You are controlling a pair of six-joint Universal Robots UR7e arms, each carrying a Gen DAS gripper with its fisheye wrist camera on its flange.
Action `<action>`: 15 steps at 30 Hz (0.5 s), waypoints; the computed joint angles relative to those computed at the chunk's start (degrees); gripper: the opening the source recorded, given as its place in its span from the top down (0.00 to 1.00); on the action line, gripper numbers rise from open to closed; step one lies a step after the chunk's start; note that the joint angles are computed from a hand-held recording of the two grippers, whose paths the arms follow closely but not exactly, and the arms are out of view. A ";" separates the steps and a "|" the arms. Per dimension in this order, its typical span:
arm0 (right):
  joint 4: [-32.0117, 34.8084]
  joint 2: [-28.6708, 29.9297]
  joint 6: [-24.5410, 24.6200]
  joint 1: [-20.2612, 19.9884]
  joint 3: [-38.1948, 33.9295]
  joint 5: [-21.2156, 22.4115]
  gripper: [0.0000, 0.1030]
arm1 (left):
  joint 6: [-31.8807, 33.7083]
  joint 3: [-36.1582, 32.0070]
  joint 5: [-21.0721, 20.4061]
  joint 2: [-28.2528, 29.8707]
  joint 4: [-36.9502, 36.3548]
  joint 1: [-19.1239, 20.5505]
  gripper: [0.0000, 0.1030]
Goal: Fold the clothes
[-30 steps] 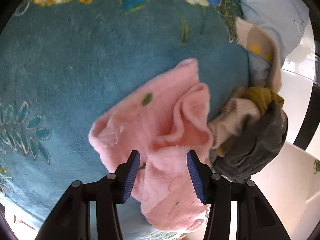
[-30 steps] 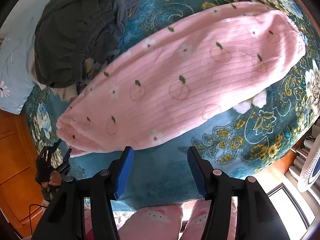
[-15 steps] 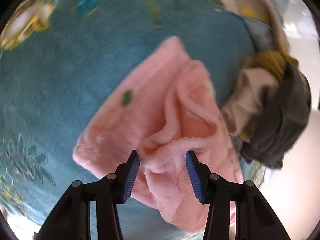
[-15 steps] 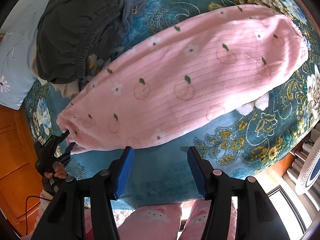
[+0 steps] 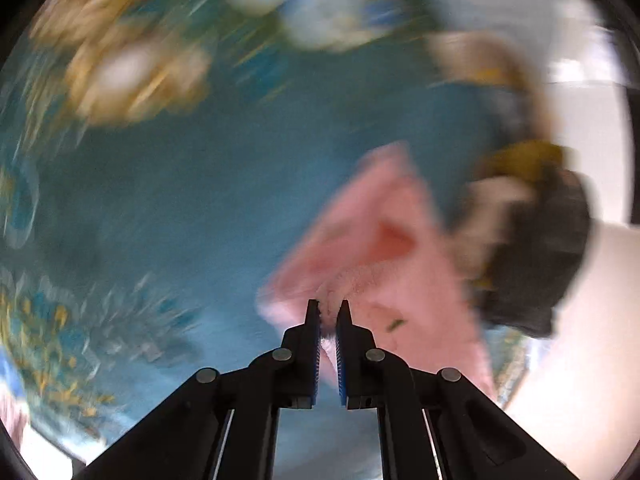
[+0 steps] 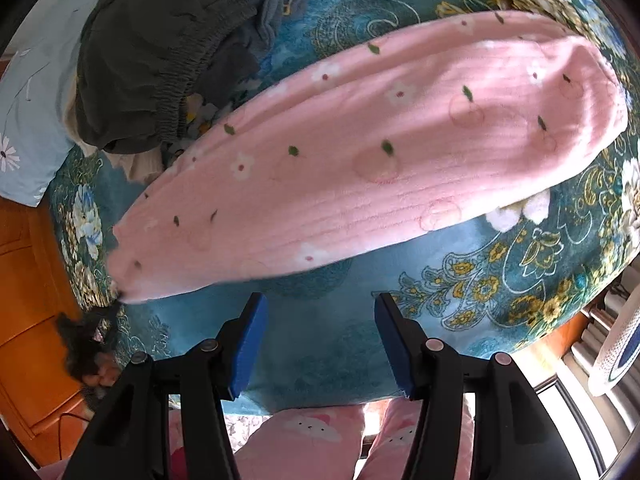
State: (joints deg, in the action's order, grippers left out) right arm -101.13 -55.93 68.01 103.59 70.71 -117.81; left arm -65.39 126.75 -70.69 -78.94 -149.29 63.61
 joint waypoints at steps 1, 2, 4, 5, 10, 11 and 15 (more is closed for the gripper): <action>-0.07 0.11 -0.09 0.02 -0.04 0.14 0.45 | -1.25 0.99 -0.50 0.00 0.37 0.61 0.93; -0.13 0.29 -0.41 0.15 -0.38 -0.18 0.45 | -2.00 1.41 -0.55 0.15 0.16 0.74 0.93; -0.47 0.58 -0.97 0.38 -0.99 -0.91 0.45 | -2.83 1.83 -0.37 0.22 -1.13 0.58 0.93; -0.89 0.54 -0.94 0.45 -1.14 -1.63 0.45 | -2.93 1.74 -0.37 0.31 -1.88 0.57 0.93; -5.77 -1.48 -0.28 -0.44 1.00 -4.04 0.45 | 0.08 -0.58 0.44 0.22 -1.63 -0.34 0.93; -7.87 -2.34 0.19 -0.91 2.12 -4.52 0.45 | 0.64 -1.12 0.79 0.23 -0.95 -0.81 0.93; -15.96 -5.85 3.05 -3.43 6.60 -6.34 0.45 | 0.02 -1.99 1.75 -0.63 3.35 -1.67 0.93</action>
State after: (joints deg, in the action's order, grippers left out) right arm -117.09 -61.78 71.06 100.15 77.31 -124.15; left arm -65.37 124.76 -68.95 -79.57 -145.94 61.95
